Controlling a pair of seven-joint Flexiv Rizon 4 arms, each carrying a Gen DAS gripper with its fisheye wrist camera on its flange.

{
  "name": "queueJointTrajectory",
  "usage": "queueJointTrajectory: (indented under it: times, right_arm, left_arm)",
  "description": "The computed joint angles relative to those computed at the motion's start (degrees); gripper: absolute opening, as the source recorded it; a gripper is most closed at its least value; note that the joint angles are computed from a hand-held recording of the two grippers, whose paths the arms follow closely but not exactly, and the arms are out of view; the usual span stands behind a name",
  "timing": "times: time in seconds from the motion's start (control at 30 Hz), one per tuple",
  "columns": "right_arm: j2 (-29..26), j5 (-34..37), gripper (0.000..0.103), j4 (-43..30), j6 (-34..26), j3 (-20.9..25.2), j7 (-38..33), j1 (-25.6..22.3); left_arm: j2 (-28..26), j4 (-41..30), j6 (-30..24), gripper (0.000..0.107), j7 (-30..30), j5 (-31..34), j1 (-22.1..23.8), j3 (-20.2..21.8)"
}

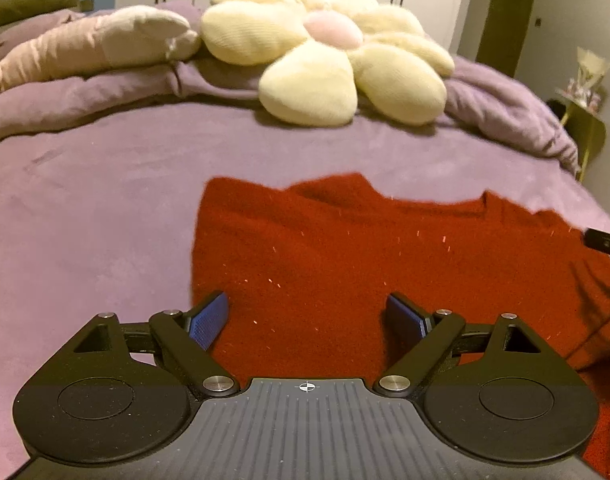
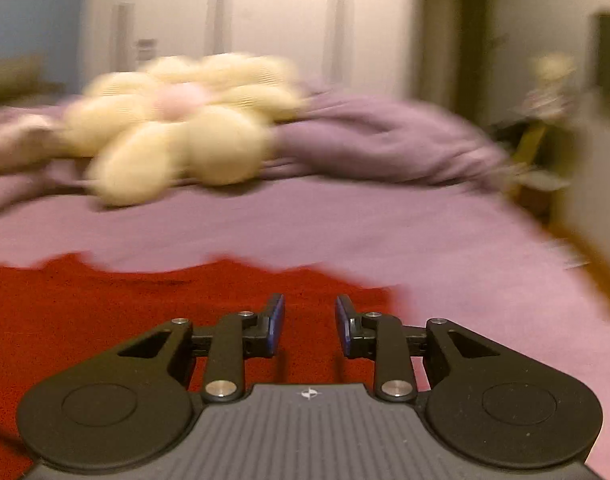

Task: Fold small clothes

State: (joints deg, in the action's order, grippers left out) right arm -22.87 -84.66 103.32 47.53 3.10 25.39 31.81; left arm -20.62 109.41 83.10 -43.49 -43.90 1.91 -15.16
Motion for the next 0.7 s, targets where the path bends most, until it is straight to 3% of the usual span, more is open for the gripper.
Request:
queueJointTrajectory:
  times: [0.03,0.1,0.17,0.27,0.5,0.7]
  right_arm:
    - [-0.93,-1.02,0.025,-0.76,5.36,0.08,-0.49,-1.35]
    - [-3.75,3.19,0.025,-2.72,11.47,0.74,-8.11,-2.49]
    - [-5.08,5.22,0.025,-2.61,9.54,-0.63,-11.74,-0.8]
    - [-4.33,-0.87,0.025,-1.08,10.32,-2.78,-5.5,-0.36]
    - [-2.53,8.17,0.025,-1.16,0.39,-0.45,-11.81,2.56]
    - [3.08,6.35,0.026,5.87,-1.69,1.98,-7.31,3.06]
  left_arm:
    - [-0.33,-0.04,0.43,0.093,-0.17,0.5,-0.33,0.27]
    - [-0.95,-0.39,0.43,0.095,-0.56,0.87,-0.13,0.15]
    - [-1.55,-1.42,-1.96,0.098,-1.63,0.89,0.4,0.34]
    - [-2.15,-2.04,-2.15,0.1,-2.14,1.56,0.4,0.9]
    - [-0.74,-2.02,-6.54,0.102,-10.23,4.29,-0.66,5.01]
    - [1.93,0.51,-6.98,0.101,-10.83,4.43,-0.82,5.91]
